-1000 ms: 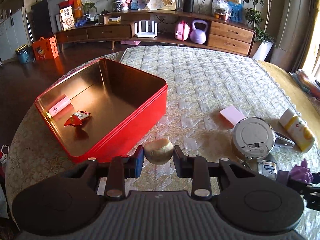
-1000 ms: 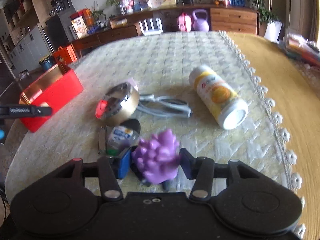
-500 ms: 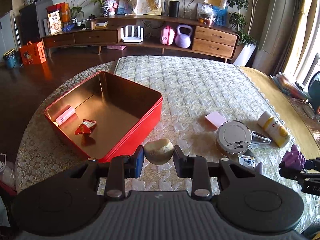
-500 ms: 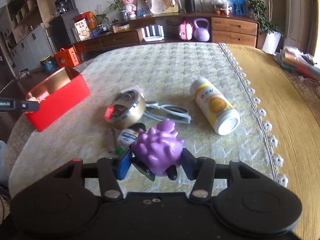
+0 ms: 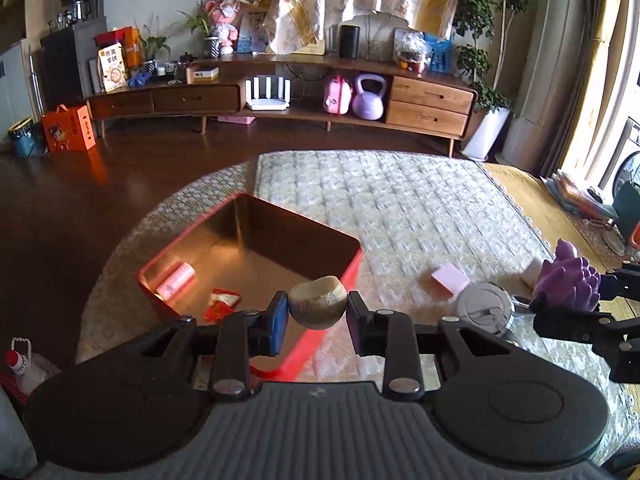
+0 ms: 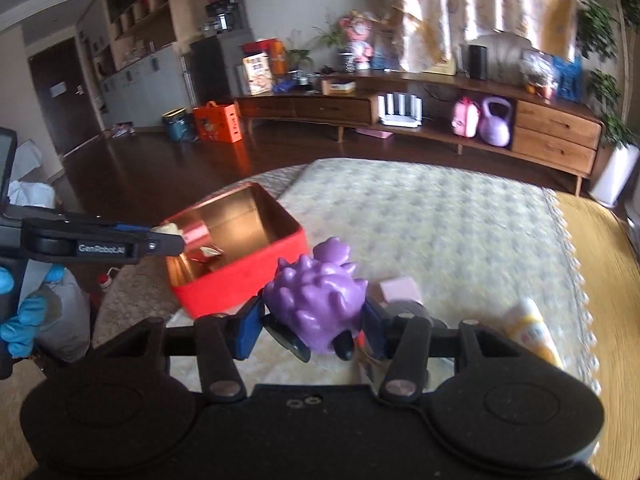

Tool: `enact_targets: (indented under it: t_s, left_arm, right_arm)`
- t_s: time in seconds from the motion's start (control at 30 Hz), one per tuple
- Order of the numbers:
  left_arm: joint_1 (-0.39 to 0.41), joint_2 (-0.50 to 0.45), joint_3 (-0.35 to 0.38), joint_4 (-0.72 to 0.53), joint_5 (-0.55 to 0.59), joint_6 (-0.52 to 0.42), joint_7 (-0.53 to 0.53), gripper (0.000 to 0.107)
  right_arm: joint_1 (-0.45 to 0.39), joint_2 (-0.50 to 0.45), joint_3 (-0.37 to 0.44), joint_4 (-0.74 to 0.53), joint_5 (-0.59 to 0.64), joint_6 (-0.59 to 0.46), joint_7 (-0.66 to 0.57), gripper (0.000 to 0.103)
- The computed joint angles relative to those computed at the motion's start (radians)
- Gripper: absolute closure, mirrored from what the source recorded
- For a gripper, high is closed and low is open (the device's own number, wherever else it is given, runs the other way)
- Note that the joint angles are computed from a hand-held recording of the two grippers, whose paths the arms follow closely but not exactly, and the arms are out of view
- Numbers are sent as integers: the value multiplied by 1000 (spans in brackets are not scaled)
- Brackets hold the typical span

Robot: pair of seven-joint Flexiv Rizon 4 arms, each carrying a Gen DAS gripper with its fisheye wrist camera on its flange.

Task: Organize rigid objects
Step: 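Carry the beige ball and purple spiky toy with both tools into the red tin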

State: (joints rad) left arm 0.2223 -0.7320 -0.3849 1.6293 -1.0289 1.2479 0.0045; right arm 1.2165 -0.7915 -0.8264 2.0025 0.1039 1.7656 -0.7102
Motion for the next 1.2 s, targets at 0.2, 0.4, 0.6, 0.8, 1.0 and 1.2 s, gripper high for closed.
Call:
enact_targets:
  t_s: [0.2, 0.4, 0.6, 0.8, 1.0, 1.2]
  left_arm:
    - [-17, -82, 60, -153, 107, -32, -110, 76]
    - [-12, -183, 71, -312, 236, -46, -199, 76]
    - [-39, -297, 117, -494, 370, -124, -325, 76]
    - [-73, -411, 148, -695, 464, -232, -439, 76]
    - [-118, -525, 179, -899, 538, -337, -499, 76]
    - [-169, -680, 235, -1186, 603, -481, -586, 76]
  right_arm:
    - [-112, -27, 74, -163, -112, -76, -9, 51]
    - [-228, -71, 165, -309, -215, -120, 34, 51]
    - [-340, -120, 261, -445, -322, -173, 77, 51]
    - [-460, -175, 372, -585, -423, -254, 100, 51]
    - [-566, -242, 491, -726, -504, -344, 106, 51]
    - [-655, -310, 616, -852, -556, -442, 79, 52]
